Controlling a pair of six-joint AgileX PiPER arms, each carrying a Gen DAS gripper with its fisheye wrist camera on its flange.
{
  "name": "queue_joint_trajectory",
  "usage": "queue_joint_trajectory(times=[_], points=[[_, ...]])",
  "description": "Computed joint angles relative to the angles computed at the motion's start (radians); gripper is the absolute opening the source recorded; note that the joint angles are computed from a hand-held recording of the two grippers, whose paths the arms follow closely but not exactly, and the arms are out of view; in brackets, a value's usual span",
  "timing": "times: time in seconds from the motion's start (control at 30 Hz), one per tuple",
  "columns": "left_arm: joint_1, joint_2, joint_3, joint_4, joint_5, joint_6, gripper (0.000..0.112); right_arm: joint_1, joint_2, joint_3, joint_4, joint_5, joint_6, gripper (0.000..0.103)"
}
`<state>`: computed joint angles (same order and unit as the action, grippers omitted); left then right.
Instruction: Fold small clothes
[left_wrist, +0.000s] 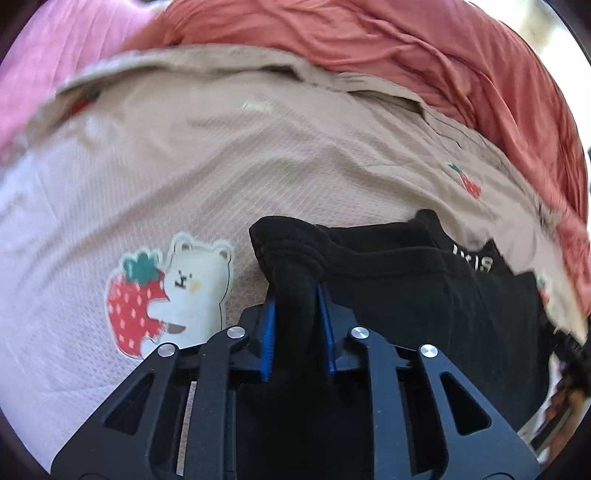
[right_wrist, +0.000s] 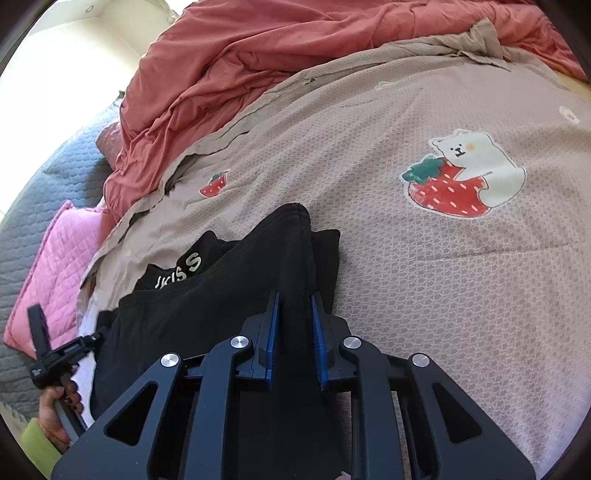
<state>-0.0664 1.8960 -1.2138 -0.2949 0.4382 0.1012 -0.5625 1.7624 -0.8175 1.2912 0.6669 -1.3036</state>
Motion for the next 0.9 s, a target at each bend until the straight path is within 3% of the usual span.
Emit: queue_joint_trajectory(times=[0.1, 0.33, 0.4, 0.57, 0.7, 0.9], points=[[0.001, -0.04, 0.018, 0.01, -0.014, -0.024, 0.012, -0.01, -0.005, -0.007, -0.007, 0.023, 0.017, 0.009], [-0.029, -0.129, 0.018, 0.081, -0.045, -0.086, 0.008, -0.058, -0.06, -0.005, 0.023, 0.08, 0.014, 0.008], [-0.035, -0.13, -0.004, 0.165, -0.031, -0.171, 0.008, -0.069, -0.066, -0.003, 0.029, 0.086, 0.016, 0.008], [-0.037, -0.073, -0.085, 0.155, 0.004, -0.167, 0.008, -0.078, -0.066, -0.006, 0.013, 0.054, 0.037, 0.008], [-0.079, 0.006, -0.15, 0.313, 0.042, -0.287, 0.008, -0.046, -0.049, -0.008, -0.04, -0.009, 0.08, 0.008], [-0.072, 0.081, -0.139, 0.403, 0.032, -0.383, 0.011, -0.026, -0.022, -0.008, -0.057, -0.046, 0.104, 0.008]])
